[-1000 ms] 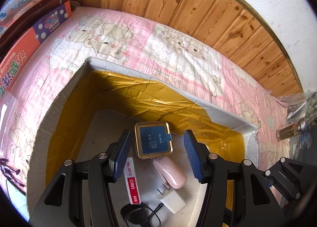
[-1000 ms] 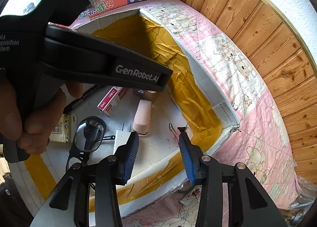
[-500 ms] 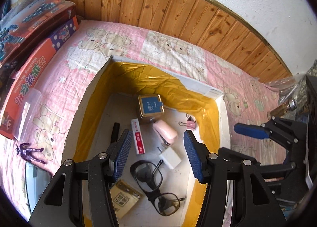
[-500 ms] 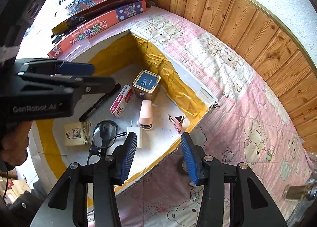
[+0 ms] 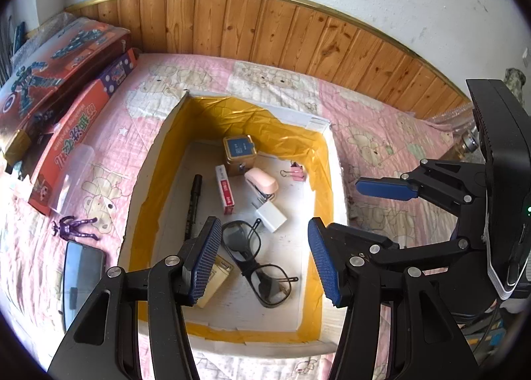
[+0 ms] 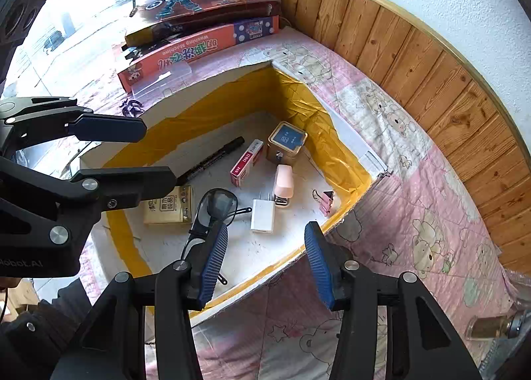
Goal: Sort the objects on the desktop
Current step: 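Move both open tools back toward the remaining items on the bed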
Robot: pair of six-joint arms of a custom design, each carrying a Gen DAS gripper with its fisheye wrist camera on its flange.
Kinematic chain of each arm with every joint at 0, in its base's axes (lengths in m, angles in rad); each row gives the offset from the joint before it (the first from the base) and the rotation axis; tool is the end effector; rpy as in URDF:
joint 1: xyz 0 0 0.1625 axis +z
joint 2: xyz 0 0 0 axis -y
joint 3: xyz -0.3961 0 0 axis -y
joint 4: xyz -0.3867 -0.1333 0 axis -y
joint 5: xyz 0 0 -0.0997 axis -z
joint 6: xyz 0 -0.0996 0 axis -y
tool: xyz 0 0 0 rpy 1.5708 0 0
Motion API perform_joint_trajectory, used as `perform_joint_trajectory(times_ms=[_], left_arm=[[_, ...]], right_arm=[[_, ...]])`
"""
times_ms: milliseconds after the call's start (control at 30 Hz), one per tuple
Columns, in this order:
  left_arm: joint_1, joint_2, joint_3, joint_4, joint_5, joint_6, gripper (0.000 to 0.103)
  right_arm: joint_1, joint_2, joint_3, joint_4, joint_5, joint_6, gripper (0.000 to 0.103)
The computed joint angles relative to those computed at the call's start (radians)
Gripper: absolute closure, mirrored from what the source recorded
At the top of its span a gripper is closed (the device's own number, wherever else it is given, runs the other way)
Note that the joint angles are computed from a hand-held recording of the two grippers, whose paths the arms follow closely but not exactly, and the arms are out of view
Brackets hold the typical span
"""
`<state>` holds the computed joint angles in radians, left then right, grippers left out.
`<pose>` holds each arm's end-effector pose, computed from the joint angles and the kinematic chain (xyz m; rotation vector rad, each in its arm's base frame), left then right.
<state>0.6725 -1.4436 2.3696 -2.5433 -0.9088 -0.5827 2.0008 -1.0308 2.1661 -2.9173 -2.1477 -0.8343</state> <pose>-0.1807 -0.3926 0.1725 0.3893 2.5789 -0.6494 0.2726 -0.4050 0.0909 1.4329 -2.0913 0.1122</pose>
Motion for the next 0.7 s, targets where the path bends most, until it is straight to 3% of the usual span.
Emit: perform_joint_trajectory(times_ms=[167, 233, 300, 500, 700], left_arm=[[-0.06, -0.041, 0.038, 0.023, -0.014, -0.052, 0.046], [-0.088, -0.056, 0.057, 0.029, -0.021, -0.081, 0.046], [-0.115, -0.072, 0.076, 0.028, -0.037, -0.104, 0.046], [-0.224, -0.065, 0.128, 0.029, -0.059, -0.162, 0.046], [-0.257, 0.063, 0.124, -0.083, -0.145, -0.153, 0.046]], right_arm=[[-0.017, -0.096, 0.096, -0.049, 0.089, -0.044, 0.052], [-0.039, -0.143, 0.139, -0.075, 0.144, -0.047, 0.045], [-0.068, -0.196, 0.184, -0.098, 0.203, -0.049, 0.045], [-0.199, -0.345, 0.312, -0.175, 0.361, -0.063, 0.045], [-0.36, -0.455, 0.392, -0.232, 0.438, -0.081, 0.045]])
